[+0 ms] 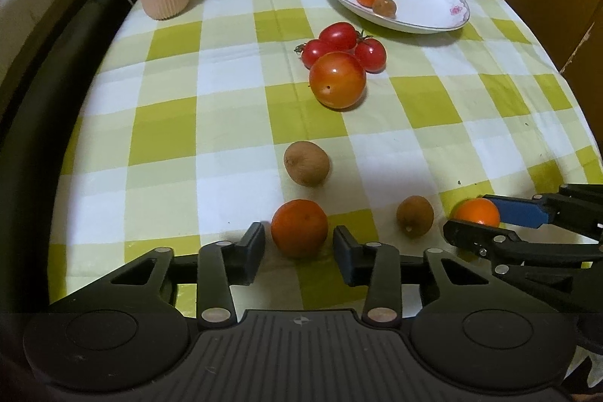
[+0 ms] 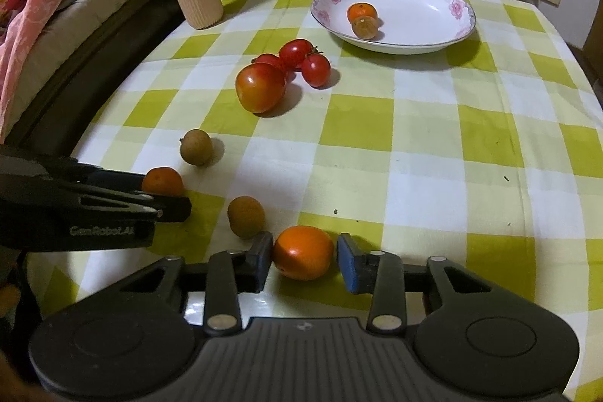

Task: Organize fruits
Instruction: 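Grasp an orange with the left tool while the right tool grasps another orange, then carry both held oranges toward the white bowl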

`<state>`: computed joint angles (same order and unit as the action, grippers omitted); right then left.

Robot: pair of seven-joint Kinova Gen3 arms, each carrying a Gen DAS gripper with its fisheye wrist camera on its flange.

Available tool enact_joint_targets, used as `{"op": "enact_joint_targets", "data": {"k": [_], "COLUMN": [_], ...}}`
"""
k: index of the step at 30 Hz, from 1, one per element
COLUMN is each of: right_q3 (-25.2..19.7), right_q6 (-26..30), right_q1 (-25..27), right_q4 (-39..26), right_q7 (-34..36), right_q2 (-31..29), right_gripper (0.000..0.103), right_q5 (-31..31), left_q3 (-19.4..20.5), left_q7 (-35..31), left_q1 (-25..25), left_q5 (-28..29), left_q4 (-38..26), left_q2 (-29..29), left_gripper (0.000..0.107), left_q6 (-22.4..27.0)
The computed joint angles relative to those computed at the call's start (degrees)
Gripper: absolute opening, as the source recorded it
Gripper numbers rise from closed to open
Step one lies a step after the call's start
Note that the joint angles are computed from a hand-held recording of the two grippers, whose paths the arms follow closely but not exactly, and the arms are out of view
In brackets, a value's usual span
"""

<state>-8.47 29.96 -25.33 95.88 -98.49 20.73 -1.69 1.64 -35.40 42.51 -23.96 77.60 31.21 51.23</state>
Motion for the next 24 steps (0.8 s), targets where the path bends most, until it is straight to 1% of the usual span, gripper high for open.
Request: {"op": "enact_joint_targets", "data": {"k": [2,5,9,14,17,19,21,23,24], "right_q3": [0.9,0.6,0.7,-0.3,0.0,0.2,0.6,0.9,1.2], "right_q6": [-0.1,-0.4,-0.5,0.0,-0.8,-0.9,-0.6,0.1,0.4], "right_q1": [-1.3,-0.9,-0.7,0.7,0.3,0.1,-0.4,-1.0,-1.4], "right_q4": [0.1,0.4,0.6,0.1,0.7,0.7,0.6,0.1,0.0], "right_q7": [-1.0,-0.8,-1.2,0.2,0.1,-0.1,-0.7,-1.1,-1.4], "right_q2": [-0.2,-0.3,-0.4,0.0,-0.2,-0.2,-0.2,-0.2,-0.2], "right_gripper": [0.033,0.033,0.033,0.033,0.033,0.033,0.033,0.033,0.033], "right_q5": [1.5,1.4,1.5,-0.1,0.2,0.3,0.7,1.5,2.1], "left_q3": [-0.3,-0.3,-0.3,-0.5,-0.6,-0.6,-0.6,-0.6,-0.6], "left_q7": [0.5,0.3,-0.1,-0.3,-0.3,-0.2,-0.1,0.1,0.1], "left_q1": [0.4,0.5,0.7,1.3,1.6,1.5,1.6,1.6,1.6], "left_q5": [-0.5,-0.9,-1.2,-1.8,-2.2,-2.2,-2.2,-2.2,-2.2], "left_q4": [-0.2,-0.3,-0.7,-1.2,-1.4,-1.2,-1.1,-0.9,-0.8], "left_q2": [0.2,0.3,0.7,1.2,1.4,1.2,1.1,0.9,0.8], "left_gripper": [0.044,0.044,0.048,0.054,0.054,0.052,0.044,0.039,0.039], "left_q6": [0.2,0.1,0.4,0.9,1.2,1.0,0.9,0.9,0.8]}}
